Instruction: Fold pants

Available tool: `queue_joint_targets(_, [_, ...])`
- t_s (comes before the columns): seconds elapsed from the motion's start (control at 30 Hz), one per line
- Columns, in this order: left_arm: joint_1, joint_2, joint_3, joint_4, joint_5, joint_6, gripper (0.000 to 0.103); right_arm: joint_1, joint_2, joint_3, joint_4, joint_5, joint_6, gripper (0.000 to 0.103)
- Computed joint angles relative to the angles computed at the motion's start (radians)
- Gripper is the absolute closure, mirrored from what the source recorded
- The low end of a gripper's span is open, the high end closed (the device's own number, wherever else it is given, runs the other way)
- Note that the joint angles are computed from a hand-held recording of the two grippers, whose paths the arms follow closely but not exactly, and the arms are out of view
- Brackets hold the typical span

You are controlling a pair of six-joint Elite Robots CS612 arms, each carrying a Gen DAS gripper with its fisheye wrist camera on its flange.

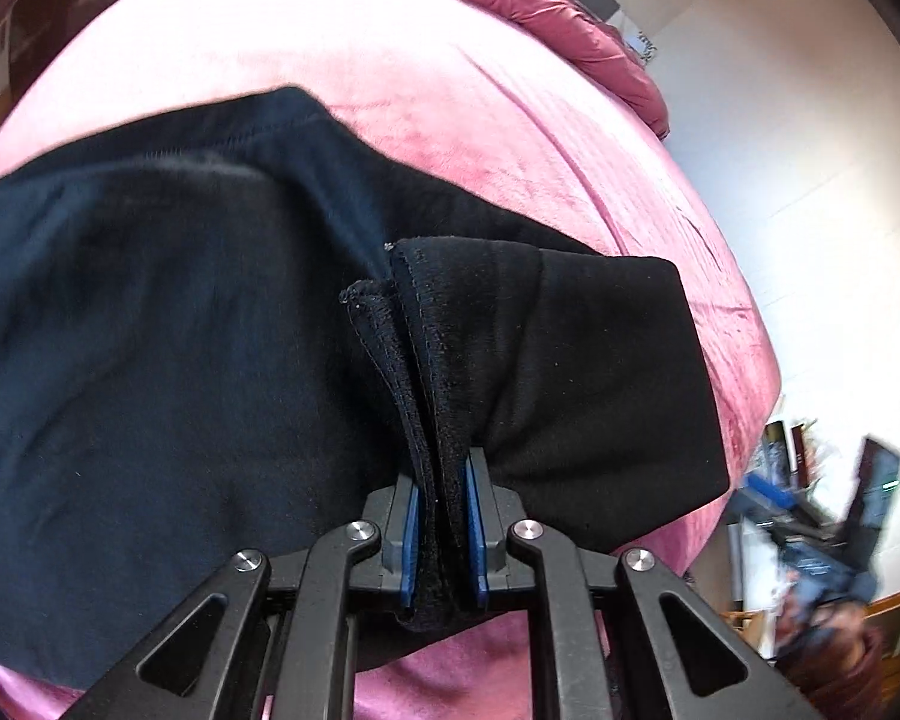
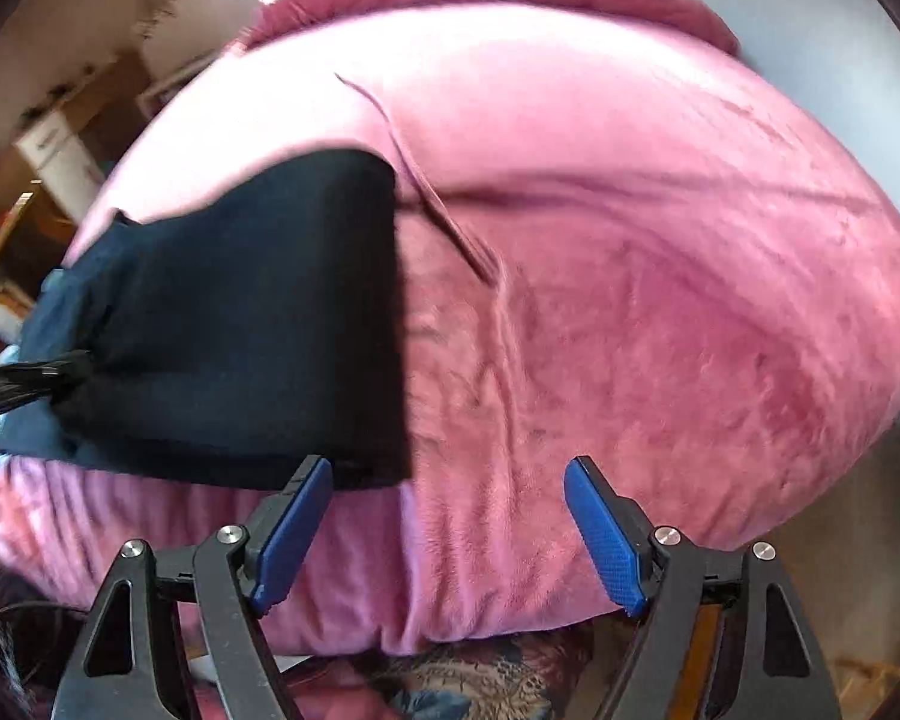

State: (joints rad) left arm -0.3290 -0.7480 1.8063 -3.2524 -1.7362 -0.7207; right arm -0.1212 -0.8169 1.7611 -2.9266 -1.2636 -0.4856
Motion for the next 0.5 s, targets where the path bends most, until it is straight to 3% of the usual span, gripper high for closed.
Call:
queue_joint_targets(0.13, [-0.004,-0.003,0.014,-0.019,0.028,0.006,0.090,0.020,-0.011,-0.010,-0.017,0.107,-0.029,0.023])
queue_joint_targets(0.2, [-0.012,-0.007,0.022,-0.023,0.058,0.021,0.089,0.050,0.009,-0.040,-0.014,0.119,-0.043,0.023])
queue_joint_targets(0.27, [-0.024,-0.017,0.034,-0.014,0.103,0.038,0.089,0.086,0.038,-0.078,-0.004,0.092,-0.057,0.023])
queue_joint_targets(0.37, [-0.045,-0.018,0.025,0.034,0.163,0.050,0.088,0.135,0.099,-0.162,0.081,-0.013,-0.019,0.023])
queue_joint_targets(0.47, [-0.072,-0.012,0.008,0.074,0.242,0.070,0.086,0.152,0.142,-0.208,0.127,-0.084,0.003,0.021])
queue_joint_targets(0.5, [-0.079,-0.011,0.006,0.081,0.259,0.071,0.086,0.153,0.148,-0.202,0.092,-0.085,-0.003,0.019])
